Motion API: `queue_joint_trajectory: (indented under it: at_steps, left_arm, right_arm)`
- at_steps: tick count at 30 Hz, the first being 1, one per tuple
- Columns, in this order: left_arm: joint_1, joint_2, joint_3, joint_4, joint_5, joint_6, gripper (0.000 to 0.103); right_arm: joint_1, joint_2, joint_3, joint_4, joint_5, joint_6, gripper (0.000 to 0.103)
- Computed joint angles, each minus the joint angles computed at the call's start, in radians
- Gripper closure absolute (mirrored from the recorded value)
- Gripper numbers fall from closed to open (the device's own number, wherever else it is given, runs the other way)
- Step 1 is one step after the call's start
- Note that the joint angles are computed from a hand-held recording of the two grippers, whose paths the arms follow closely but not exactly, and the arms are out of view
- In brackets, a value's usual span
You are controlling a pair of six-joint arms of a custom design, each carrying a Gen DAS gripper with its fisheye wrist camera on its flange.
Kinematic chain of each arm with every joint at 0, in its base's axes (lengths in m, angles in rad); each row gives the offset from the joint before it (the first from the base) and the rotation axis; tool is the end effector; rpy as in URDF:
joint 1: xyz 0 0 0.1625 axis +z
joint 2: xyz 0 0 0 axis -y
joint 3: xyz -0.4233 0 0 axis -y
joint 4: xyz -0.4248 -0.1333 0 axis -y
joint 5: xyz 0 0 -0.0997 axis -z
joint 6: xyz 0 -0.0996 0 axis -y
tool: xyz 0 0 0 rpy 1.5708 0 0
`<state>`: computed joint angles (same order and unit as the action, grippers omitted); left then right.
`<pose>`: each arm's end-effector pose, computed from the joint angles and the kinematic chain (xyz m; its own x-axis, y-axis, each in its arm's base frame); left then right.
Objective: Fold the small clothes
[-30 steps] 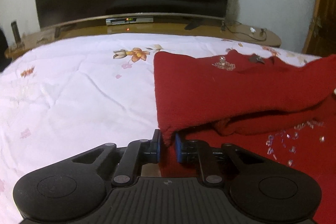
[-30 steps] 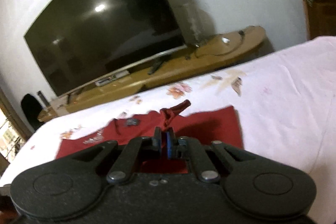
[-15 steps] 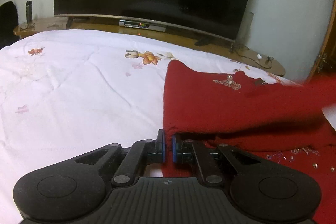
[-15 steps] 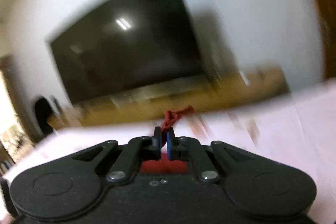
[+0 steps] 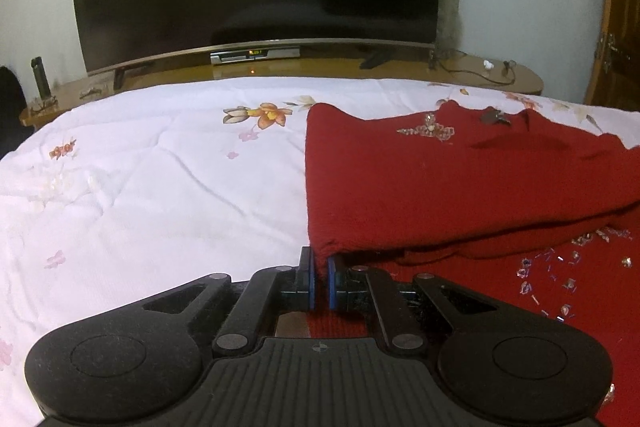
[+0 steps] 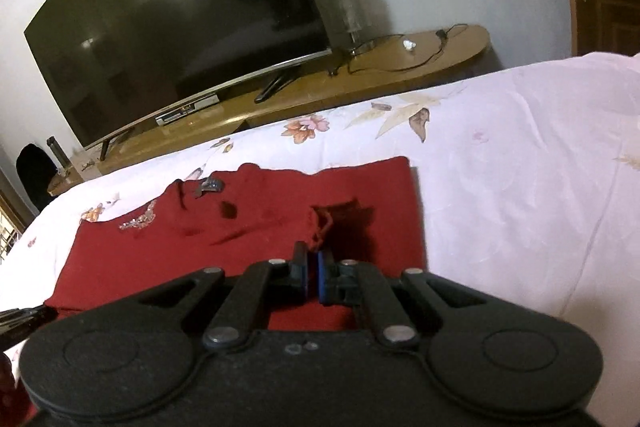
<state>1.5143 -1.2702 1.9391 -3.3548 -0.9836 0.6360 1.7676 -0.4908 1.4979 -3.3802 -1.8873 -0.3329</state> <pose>0.1556 -0.5866 0.3564 -0.6765 -0.1008 -0.7295 0.5304 0.6206 -0.5776 0.2446 -0.7034 0.0088 -0.8778 -0.1910 0.4394 -0.4473 0.6552 -0.6088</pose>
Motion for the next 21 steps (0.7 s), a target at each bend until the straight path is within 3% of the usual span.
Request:
queue_joint_trajectory:
  at_steps: [4, 5, 6, 7, 11, 16, 19, 21]
  left_arm:
    - [-0.009, -0.016, 0.002, 0.026, 0.018, 0.04, 0.092]
    - [-0.009, -0.027, 0.012, 0.021, 0.018, 0.061, 0.087]
    - [-0.008, -0.04, 0.025, 0.008, 0.018, 0.08, 0.07]
    - [-0.005, -0.063, 0.045, -0.021, 0.002, 0.084, 0.06]
    - [-0.002, -0.103, 0.042, -0.044, -0.117, 0.012, 0.059]
    - [-0.032, 0.028, -0.092, 0.043, -0.208, -0.041, 0.059]
    - [-0.027, 0.137, -0.183, 0.042, -0.185, -0.021, 0.059]
    - [-0.019, 0.187, -0.226, 0.053, -0.116, -0.006, 0.059]
  right_arm:
    - [-0.018, 0.039, -0.048, 0.072, -0.075, 0.016, 0.098]
    - [-0.018, 0.039, -0.046, 0.057, -0.069, 0.012, 0.096]
    - [-0.015, 0.037, -0.042, 0.045, -0.072, 0.013, 0.086]
    - [-0.011, 0.034, -0.028, -0.002, -0.072, 0.006, 0.079]
    - [-0.004, 0.019, 0.009, -0.124, -0.02, -0.074, 0.078]
    - [0.01, 0.074, -0.085, -0.056, 0.006, -0.115, 0.078]
    - [0.019, 0.132, -0.169, 0.001, -0.004, -0.166, 0.079]
    - [0.02, 0.163, -0.209, 0.022, -0.029, -0.204, 0.08]
